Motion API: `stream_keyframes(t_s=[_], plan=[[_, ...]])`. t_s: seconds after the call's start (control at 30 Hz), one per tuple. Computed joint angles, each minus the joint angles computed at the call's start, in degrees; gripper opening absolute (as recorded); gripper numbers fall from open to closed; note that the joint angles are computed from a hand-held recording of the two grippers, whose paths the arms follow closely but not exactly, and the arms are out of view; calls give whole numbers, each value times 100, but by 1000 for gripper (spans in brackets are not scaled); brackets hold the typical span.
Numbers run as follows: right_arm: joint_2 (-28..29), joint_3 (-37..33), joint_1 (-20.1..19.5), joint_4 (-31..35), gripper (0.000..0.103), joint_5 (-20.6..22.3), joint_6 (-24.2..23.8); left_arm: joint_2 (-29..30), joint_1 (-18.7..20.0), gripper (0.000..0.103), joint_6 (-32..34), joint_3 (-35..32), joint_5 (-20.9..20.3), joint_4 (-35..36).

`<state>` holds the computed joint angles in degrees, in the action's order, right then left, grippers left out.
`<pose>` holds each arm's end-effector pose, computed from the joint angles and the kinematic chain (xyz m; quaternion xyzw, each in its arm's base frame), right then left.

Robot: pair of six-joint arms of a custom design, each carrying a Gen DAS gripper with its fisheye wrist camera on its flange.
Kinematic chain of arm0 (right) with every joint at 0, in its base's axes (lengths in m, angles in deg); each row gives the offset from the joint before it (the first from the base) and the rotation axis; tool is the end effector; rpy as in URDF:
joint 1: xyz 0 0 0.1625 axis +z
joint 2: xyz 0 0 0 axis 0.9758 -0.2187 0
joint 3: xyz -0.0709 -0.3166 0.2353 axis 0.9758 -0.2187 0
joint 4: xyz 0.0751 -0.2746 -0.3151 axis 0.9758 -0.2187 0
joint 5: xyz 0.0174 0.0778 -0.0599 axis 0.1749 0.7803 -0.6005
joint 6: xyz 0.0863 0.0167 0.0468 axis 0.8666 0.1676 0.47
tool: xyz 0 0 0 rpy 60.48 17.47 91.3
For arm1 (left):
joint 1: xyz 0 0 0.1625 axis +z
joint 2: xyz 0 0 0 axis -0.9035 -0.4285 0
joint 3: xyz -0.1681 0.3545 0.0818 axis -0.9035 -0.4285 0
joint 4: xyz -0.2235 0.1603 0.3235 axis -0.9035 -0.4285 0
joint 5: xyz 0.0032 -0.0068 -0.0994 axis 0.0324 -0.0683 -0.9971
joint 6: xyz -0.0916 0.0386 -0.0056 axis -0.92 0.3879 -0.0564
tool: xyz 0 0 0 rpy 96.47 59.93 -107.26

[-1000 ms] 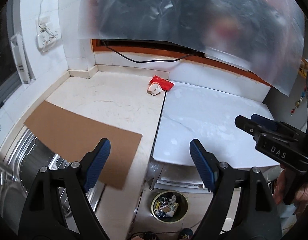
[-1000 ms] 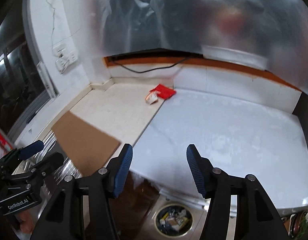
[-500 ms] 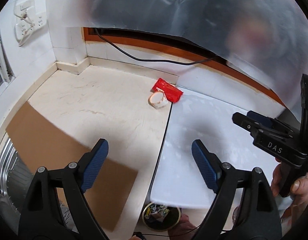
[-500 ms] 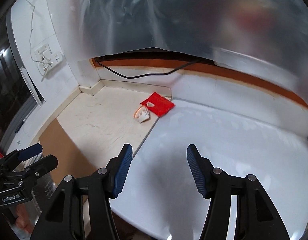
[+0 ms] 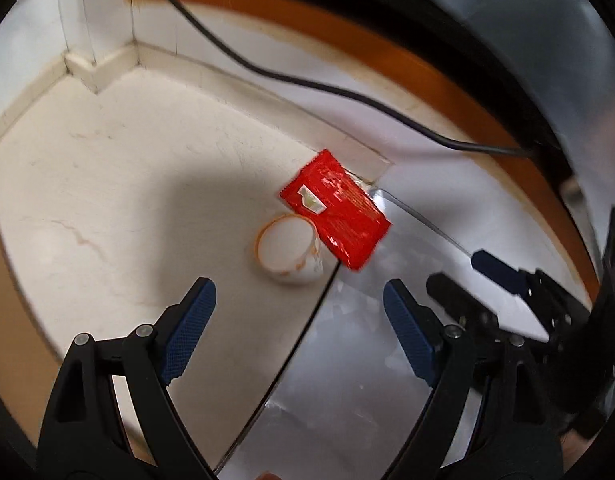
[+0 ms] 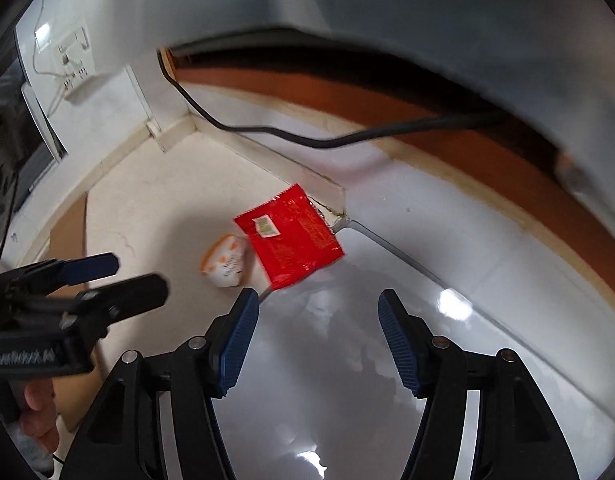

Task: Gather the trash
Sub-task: 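Grasp the paper cup with the left gripper while the right grasps the red wrapper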

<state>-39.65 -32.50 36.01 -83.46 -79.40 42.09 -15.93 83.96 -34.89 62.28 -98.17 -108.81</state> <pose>0.3187 -0.5089 0.6274 0.3749 -0.8946 0.1034 0.2200 -0.6890 -0.4509 0.2808 -0.1207 0.9000 -0.3026 0.2896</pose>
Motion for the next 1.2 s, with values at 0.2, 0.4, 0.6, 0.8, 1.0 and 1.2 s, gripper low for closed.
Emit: stream_keyframes(t_s=[0.2, 0.4, 0.6, 0.8, 1.0, 1.2], plan=[[91, 256, -291, -284, 71, 229, -465, -297, 281, 80, -194, 819, -190, -516], [-16, 657, -363, -498, 77, 351, -676, -589, 437, 72, -294, 1490, -314, -1002], [-17, 799, -342, -687, 85, 424, -807, -828, 497, 47, 42, 2150, -325, -1942], [64, 871, -290, -800, 85, 318, -963, -1027, 421, 47, -223, 2546, -75, -2142], [146, 1092, -218, -984, 85, 168, -1139, -1266, 257, 47, -715, 2840, 118, -1964], [225, 1338, -156, -1251, 85, -51, -1240, -1439, 105, 47, -1241, 3061, 190, -1698]])
